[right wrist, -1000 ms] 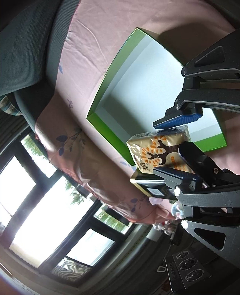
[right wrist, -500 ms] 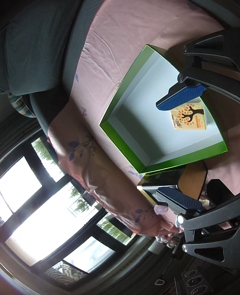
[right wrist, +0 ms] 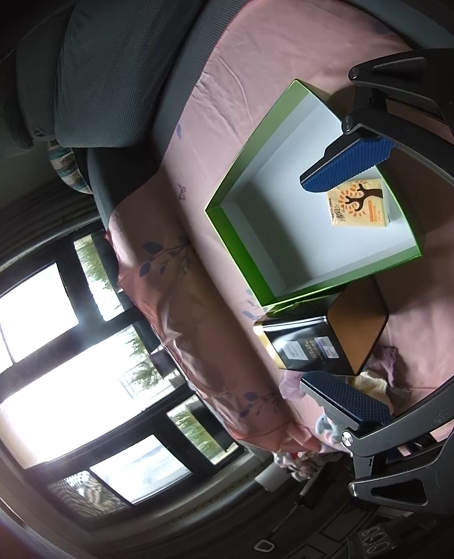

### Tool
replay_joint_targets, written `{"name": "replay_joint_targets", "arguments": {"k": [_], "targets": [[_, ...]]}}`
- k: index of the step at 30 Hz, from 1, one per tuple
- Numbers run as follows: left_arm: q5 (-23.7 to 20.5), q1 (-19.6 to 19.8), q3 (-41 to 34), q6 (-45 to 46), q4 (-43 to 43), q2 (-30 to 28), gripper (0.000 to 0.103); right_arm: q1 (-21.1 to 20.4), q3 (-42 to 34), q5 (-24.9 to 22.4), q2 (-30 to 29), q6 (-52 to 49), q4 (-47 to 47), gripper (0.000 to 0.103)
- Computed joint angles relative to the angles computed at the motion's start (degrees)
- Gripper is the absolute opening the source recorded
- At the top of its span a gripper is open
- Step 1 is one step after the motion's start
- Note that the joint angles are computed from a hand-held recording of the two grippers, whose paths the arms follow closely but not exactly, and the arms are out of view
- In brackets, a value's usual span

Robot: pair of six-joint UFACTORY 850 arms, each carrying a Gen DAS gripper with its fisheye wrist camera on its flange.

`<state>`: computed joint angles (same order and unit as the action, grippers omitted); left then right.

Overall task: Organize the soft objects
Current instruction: 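Withdraw the right gripper from the box back over the bed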

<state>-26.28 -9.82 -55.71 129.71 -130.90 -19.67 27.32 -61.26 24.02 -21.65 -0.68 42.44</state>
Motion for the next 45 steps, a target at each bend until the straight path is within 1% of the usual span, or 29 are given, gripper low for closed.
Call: {"name": "replay_joint_targets", "arguments": {"k": [2,4,5,6,8,11,15,21,25,27,29,32,36,40,45], "targets": [[0.64,0.90,0.99,5.04,-4.36,0.63,0.099,0.93,-0.76,0.31,-0.25,-4.31,3.42,0.102],[0.38,1.98,2.18,9.40,-9.49,1.18,0.099,1.74,-1.56,0.42,-0.62,-7.65,5.56,0.103],[0.18,2.79,2.40,9.26,-9.85,1.26,0.099,2.13,-1.98,0.36,-0.84,-9.27,6.57,0.103],[0.03,3.58,2.49,8.42,-9.52,1.20,0.102,2.50,-2.41,0.24,-1.13,-10.83,7.58,0.102],[0.18,5.09,2.66,7.38,-9.40,1.01,0.102,3.15,-3.53,-0.10,-1.84,-14.49,10.04,0.102],[1.46,6.72,3.04,8.92,-13.29,0.82,0.102,4.13,-5.21,-0.20,-3.02,-18.91,12.89,0.102],[0.85,9.31,2.80,5.27,-11.30,-0.04,0.102,4.86,-6.81,-0.40,-4.22,-22.14,15.74,0.102],[1.80,11.06,1.87,11.03,-18.03,-2.01,0.102,5.47,-8.90,-0.92,-5.82,-26.75,19.44,0.102],[2.30,12.03,0.73,14.54,-20.80,-4.24,0.102,5.66,-10.19,-1.40,-6.79,-29.43,22.26,0.102],[1.65,12.46,0.82,16.75,-23.56,-5.21,0.102,5.91,-10.80,-1.45,-7.24,-31.39,23.91,0.102],[1.08,13.04,0.73,15.35,-22.90,-6.21,0.102,6.15,-11.32,-1.14,-7.63,-33.04,25.38,0.102],[1.78,13.92,0.09,10.01,-17.81,-7.33,0.102,6.26,-11.95,-1.28,-8.16,-34.60,26.84,0.102],[2.01,14.21,0.38,11.13,-20.07,-7.25,0.102,6.46,-12.68,-2.09,-8.74,-36.47,28.21,0.102],[1.32,15.15,0.89,7.72,-17.62,-6.61,0.102,7.02,-13.53,-2.44,-9.37,-36.73,28.23,0.102],[2.71,15.96,1.62,12.15,-23.34,-5.84,0.102,7.83,-15.29,-6.23,-10.71,-35.20,24.41,0.102]]}}
